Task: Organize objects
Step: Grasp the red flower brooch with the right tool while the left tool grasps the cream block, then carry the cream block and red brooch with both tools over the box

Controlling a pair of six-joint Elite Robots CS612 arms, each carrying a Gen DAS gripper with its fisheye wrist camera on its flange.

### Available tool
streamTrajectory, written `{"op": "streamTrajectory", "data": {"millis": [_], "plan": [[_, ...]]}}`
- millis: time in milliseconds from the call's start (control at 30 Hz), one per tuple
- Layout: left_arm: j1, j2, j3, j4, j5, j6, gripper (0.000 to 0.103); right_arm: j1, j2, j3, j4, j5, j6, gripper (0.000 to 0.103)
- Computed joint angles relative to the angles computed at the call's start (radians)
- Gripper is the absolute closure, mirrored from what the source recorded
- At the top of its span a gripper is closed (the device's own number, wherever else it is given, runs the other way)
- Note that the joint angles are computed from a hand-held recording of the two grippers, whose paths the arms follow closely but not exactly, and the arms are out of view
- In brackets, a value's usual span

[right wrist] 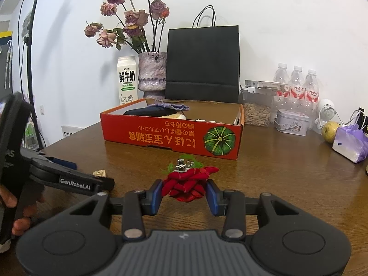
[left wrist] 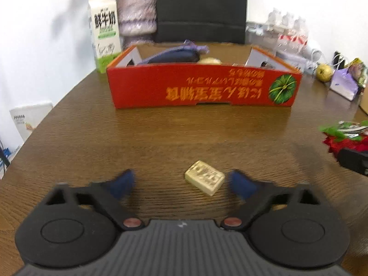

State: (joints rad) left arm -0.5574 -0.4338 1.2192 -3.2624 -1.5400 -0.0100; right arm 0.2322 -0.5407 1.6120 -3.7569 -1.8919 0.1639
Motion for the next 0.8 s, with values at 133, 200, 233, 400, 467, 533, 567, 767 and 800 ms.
{"op": "streamTrajectory", "data": {"millis": [133,200,233,400,467,533,567,767,800], "plan": [[0.001,-0.005,0.019,-0.043,-0.039,0.023,0.067,0.002,0.001,-0.006,0.018,-0.009,-0.003,0.064],[0.002,-0.007,0.029,-0.063,-0.048,0.024,0.067,0.003,0.002,-0.007,0.018,-0.014,-0.006,0.064],[0.001,-0.008,0.035,-0.079,-0.045,0.026,0.067,0.003,0.003,-0.007,0.016,-0.014,-0.007,0.064],[-0.002,-0.017,0.066,-0.146,-0.046,0.015,0.067,0.003,0.004,-0.007,0.014,-0.013,-0.012,0.064],[-0.003,-0.021,0.077,-0.163,-0.043,0.01,0.067,0.004,0.004,-0.007,0.008,-0.012,-0.016,0.064],[-0.005,-0.025,0.086,-0.176,-0.036,0.004,0.067,0.005,0.005,-0.008,0.004,-0.012,-0.021,0.064],[-0.007,-0.026,0.09,-0.181,-0.032,0.001,0.067,0.006,0.005,-0.008,0.001,-0.011,-0.024,0.064],[-0.008,-0.039,0.117,-0.22,-0.02,-0.046,0.067,0.011,0.008,-0.013,-0.022,-0.017,-0.039,0.064],[-0.009,-0.042,0.121,-0.228,-0.019,-0.051,0.067,0.011,0.008,-0.014,-0.029,-0.017,-0.038,0.064]]}}
